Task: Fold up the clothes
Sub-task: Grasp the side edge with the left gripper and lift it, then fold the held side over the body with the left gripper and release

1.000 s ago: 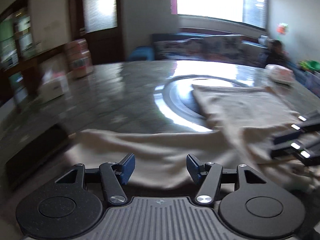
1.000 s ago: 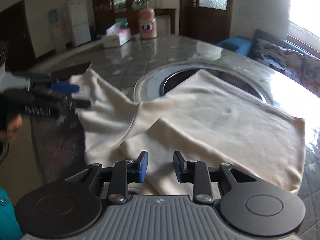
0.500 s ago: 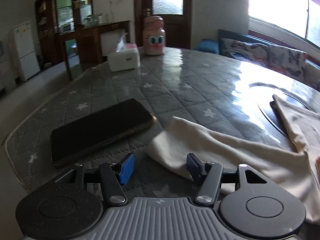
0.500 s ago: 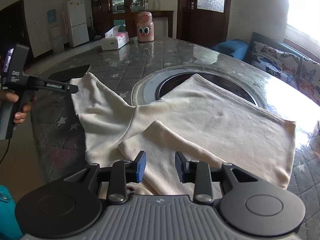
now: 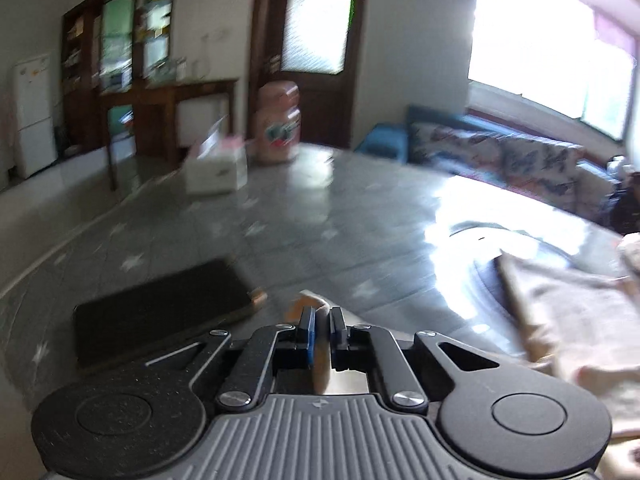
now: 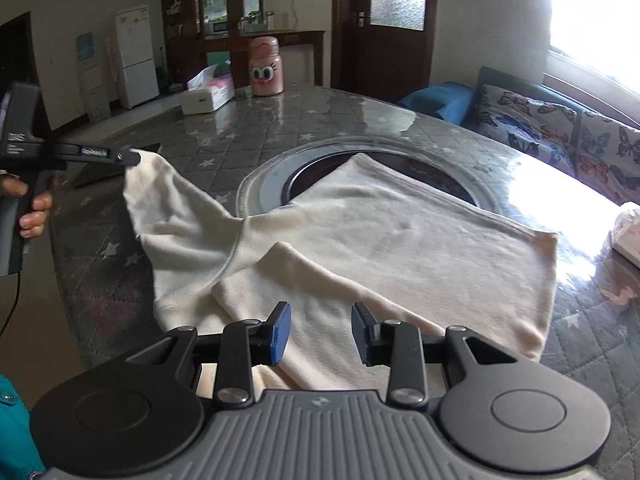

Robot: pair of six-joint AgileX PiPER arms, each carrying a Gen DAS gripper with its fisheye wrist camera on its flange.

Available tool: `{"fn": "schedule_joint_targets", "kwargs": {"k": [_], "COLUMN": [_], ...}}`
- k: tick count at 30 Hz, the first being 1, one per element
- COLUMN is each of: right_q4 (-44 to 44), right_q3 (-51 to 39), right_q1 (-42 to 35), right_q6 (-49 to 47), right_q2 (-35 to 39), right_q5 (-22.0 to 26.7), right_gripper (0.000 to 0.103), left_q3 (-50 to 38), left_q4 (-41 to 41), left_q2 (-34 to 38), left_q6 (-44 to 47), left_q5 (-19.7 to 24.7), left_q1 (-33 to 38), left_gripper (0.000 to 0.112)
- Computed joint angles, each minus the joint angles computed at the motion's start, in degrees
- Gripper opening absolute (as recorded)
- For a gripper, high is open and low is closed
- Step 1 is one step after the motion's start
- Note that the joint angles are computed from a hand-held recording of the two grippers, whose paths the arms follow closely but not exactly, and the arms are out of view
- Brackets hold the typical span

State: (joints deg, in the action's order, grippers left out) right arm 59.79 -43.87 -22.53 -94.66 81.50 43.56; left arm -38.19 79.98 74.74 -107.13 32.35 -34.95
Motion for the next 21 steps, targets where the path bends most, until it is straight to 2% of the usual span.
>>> {"fn": "schedule_joint_targets", "kwargs": {"k": [7, 14, 21], "right_q4": [2.2, 4.1, 4.2], "right_q3": [0.1, 0.1, -0.2], "right_q1": [-5.1, -11.6, -17.8], "right_q6": [-2.2, -4.2, -4.7], "right_q2": [-0.2, 0.3, 1.4], "right_q5": [1.8, 3.8, 5.1], "right_gripper": [0.033, 0.033, 0.033], "left_q3": [-6.4, -16.0, -22.4], "left_q4": [3.2, 12.6, 17.0], "left_q2": [0.1, 8.5, 17.2], "left_q6": [2.6, -2.1, -4.7], "left_q5": [-7.1, -15.7, -22.0], "left_q1": [-8.0, -14.4, -18.6], "left_gripper": [0.007, 0.007, 0.007]}}
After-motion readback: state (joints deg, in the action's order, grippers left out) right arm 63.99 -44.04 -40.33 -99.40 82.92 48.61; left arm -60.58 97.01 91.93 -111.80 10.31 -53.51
